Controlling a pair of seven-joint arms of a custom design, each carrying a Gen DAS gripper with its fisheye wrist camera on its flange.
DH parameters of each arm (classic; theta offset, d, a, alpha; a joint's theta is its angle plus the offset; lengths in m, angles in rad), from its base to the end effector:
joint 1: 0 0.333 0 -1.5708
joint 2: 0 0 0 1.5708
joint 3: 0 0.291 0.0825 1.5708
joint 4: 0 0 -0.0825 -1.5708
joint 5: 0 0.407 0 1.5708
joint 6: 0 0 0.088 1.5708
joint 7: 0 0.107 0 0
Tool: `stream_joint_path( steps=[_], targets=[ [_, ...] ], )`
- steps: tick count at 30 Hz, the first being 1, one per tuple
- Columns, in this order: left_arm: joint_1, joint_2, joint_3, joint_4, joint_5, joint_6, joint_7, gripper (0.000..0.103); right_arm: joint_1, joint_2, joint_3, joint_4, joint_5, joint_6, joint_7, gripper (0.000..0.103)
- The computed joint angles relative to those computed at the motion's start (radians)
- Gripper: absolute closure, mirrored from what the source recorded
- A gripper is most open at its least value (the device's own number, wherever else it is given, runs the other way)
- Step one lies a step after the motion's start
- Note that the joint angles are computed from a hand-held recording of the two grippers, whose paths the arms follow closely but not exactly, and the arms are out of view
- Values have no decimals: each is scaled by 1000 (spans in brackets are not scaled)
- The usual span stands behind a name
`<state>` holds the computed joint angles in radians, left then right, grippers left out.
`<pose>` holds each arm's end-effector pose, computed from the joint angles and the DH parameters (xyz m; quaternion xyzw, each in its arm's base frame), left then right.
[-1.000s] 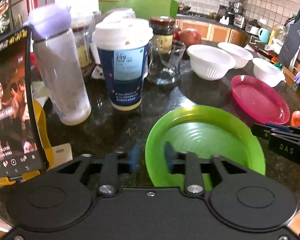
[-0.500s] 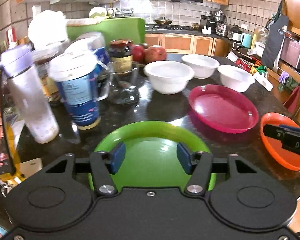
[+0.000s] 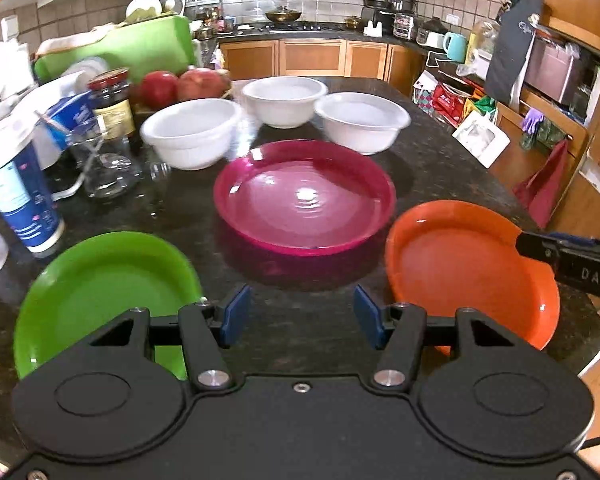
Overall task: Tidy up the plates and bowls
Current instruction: 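Lower the green plate onto the counter and open both grippers, then close the left gripper on the orange plate rim while the right gripper grips it too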
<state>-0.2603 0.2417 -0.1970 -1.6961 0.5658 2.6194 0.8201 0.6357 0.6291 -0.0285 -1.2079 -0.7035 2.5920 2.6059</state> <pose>0.6215 -0.3065 0.4993 -0.6284 0.6794 -0.2866 0.2479 0.6366 0.4654 0.4702 -0.6487 0.6169 -0.2695 0.3550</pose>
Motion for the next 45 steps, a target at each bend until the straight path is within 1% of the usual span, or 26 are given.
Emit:
stream_joint_path(
  steps=[3,6,9,10,13,14,17,20,22,23,26,27,30,33,38,39,42,45],
  targets=[
    [-18,43,-9,54,-7,-21,-10,41,-41,-35,14,-66,21,45,-34,58],
    [-35,71,-13,87,-20,-39,-20,41,-98,-47,57,-99,89,69,-127,59],
    [-54,103,-10,130,-21,-77,-37,45,-128,-28,75,-89,140,83,-195,59],
    [-63,110,-9,140,-19,-91,-45,45,-131,-7,77,-62,154,78,-213,59],
    [-74,136,-11,176,-31,-125,-50,45,-148,-3,78,-71,187,98,-249,59],
    [-76,138,-12,178,-36,-130,-49,45,-154,12,83,-51,203,95,-267,59],
    [-90,160,-9,213,-38,-163,-56,46,-164,35,96,-19,246,83,-313,63],
    [-102,179,-3,243,-34,-196,-69,46,-181,55,113,0,289,92,-367,68],
    [-106,191,-2,261,-38,-217,-72,51,-181,71,116,20,308,90,-395,72],
    [-107,196,-2,269,-42,-226,-74,52,-181,75,115,24,314,93,-405,72],
    [-107,203,-4,279,-55,-235,-79,56,-181,71,112,16,330,100,-422,76],
    [-106,205,-4,282,-59,-238,-80,59,-183,75,115,20,338,100,-430,78],
    [-105,214,-4,292,-68,-238,-78,60,-186,71,115,10,350,105,-441,79],
    [-105,227,-4,309,-75,-242,-76,66,-187,73,115,11,359,100,-447,81],
    [-115,248,2,340,-68,-247,-75,66,-188,73,113,11,363,104,-455,81],
    [-118,251,3,344,-66,-248,-75,66,-186,72,111,10,361,105,-454,82],
    [-117,256,-1,347,-72,-235,-63,67,-187,67,114,0,360,110,-463,88],
    [-120,253,0,341,-70,-228,-57,66,-178,61,103,-10,349,112,-452,89]
  ],
)
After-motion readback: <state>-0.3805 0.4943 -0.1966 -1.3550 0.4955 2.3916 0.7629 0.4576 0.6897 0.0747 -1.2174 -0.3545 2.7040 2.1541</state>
